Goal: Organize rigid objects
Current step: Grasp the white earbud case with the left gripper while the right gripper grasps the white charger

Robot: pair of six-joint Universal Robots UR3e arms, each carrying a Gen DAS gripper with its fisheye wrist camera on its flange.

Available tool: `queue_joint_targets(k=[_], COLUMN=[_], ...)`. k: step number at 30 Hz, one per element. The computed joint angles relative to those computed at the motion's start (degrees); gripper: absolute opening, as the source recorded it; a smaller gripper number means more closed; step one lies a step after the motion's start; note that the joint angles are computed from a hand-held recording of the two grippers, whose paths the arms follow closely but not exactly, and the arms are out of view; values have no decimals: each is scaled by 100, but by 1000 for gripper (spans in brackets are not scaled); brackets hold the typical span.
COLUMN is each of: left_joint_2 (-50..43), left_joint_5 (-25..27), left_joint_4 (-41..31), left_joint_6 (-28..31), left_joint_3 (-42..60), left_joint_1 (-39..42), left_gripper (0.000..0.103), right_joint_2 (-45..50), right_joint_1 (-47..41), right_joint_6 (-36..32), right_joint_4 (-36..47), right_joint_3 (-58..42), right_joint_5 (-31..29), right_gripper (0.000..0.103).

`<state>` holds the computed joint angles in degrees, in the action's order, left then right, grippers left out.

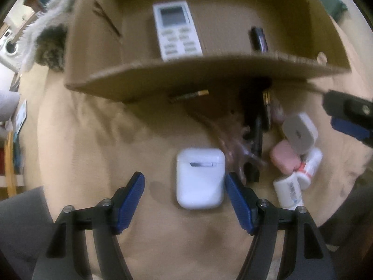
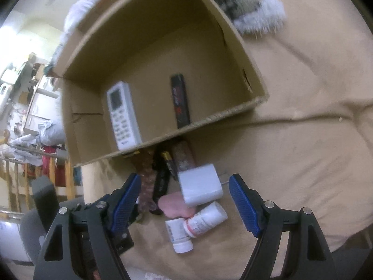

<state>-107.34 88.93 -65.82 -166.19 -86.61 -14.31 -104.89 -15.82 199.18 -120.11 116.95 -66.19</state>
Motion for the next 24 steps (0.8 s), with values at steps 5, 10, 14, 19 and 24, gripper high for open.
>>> queue_joint_targets(k=[5, 10, 14, 19, 24], left_joint_2=[-339, -364, -348, -238, -131], left_joint_5=[75, 6, -28, 2, 3], left_joint_4=[-71, -97, -155, -103, 89], left_joint_6=[14, 67, 57, 107, 88], left_joint_3=[216, 285, 292, 186, 19], left_joint_1=[-77, -120, -71, 65, 139], left_gripper=[69, 39, 39, 39, 39], right_joint_2=[884, 1394, 1413, 1409, 1424], right_joint_1=[443, 854, 1174, 1226, 1273], right_joint_6=[-68, -89, -192, -52, -28], right_joint_4=[-7, -124, -200, -227, -281], right_joint_3=[-336, -600, -791, -823, -797], right_joint_5=[-423, -832, -1061, -1115, -1105], right_gripper=[78, 64, 63, 43, 43])
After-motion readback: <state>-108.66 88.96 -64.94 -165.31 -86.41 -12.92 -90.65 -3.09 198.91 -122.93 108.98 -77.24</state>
